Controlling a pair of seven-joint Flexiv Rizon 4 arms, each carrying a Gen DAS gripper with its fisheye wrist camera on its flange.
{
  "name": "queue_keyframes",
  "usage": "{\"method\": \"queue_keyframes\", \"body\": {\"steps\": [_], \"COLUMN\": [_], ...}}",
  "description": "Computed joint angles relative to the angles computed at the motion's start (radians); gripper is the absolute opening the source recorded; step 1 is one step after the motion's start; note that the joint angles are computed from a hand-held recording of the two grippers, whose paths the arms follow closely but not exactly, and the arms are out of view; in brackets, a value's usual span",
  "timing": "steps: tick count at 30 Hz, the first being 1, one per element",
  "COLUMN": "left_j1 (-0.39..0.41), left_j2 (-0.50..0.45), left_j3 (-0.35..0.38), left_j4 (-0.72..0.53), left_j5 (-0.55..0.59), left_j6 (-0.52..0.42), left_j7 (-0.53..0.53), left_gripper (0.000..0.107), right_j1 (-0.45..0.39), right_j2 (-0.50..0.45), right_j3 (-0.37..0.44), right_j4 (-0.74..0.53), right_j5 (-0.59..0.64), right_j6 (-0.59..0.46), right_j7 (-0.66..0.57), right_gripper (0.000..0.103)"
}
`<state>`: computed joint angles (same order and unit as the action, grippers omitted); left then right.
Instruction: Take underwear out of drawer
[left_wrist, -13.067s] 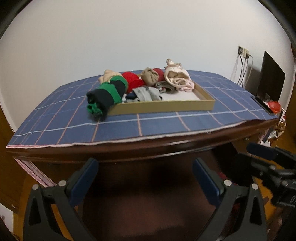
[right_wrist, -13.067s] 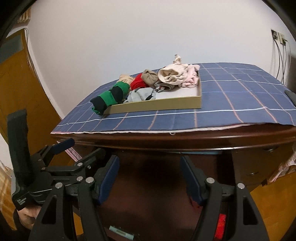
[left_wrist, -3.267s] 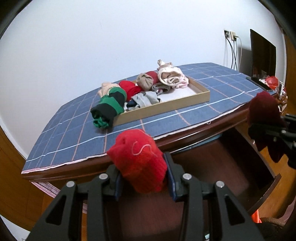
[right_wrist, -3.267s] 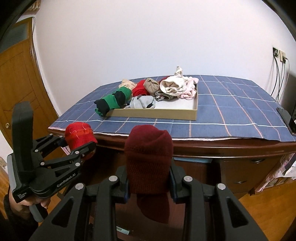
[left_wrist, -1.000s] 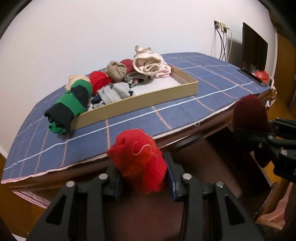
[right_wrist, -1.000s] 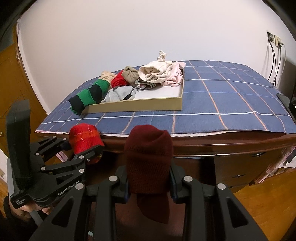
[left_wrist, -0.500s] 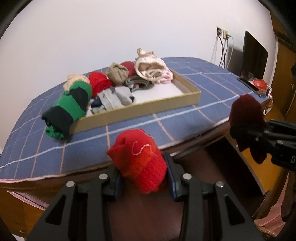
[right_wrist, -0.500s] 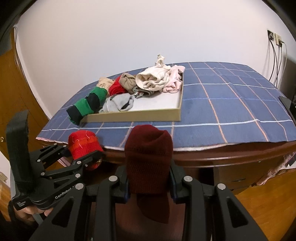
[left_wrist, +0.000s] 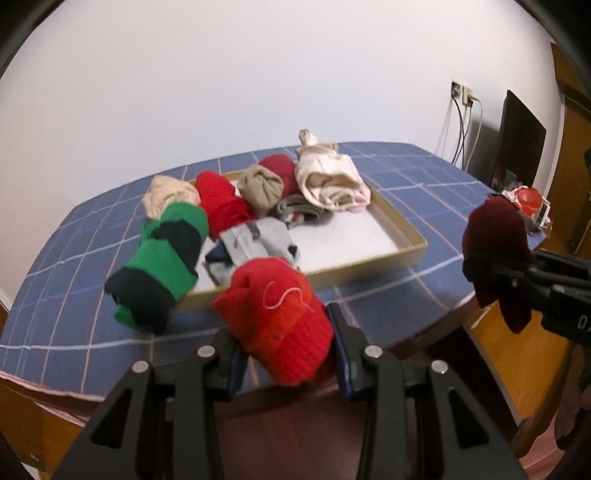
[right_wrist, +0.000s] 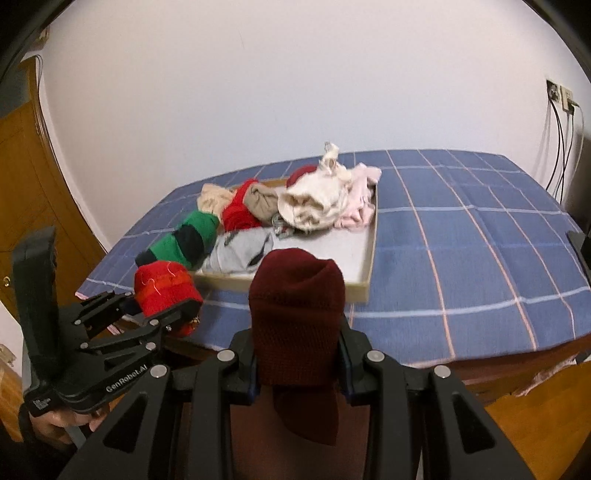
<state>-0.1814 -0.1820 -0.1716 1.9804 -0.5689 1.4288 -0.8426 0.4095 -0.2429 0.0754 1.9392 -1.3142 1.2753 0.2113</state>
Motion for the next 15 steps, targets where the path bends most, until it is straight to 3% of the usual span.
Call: {"method": "queue_keyframes", "body": {"steps": [10,15], "left_j1": [-0.023,-0.047], "left_j2": [-0.069,-0.099], "left_j3": [0.023,0.052], "left_j4": [-0.125,-0.174], "left_j5": [0.147,0.236], "left_j6": [-0.016,-0.023], "left_j7": [-0.122,-0.203], "left_gripper": [0.039,0.039], "right_j1": [0.002,0.013], "right_j2": [-0.051,-0.059], "right_j3": [-0.034,-0.040], "right_j4": [-0.093,-0.107], "right_j5": [-0.020,-0.009], "right_j6": [0.032,-0.017], "right_j7": [-0.032,-0.059], "right_gripper": [0.035,0.035]}}
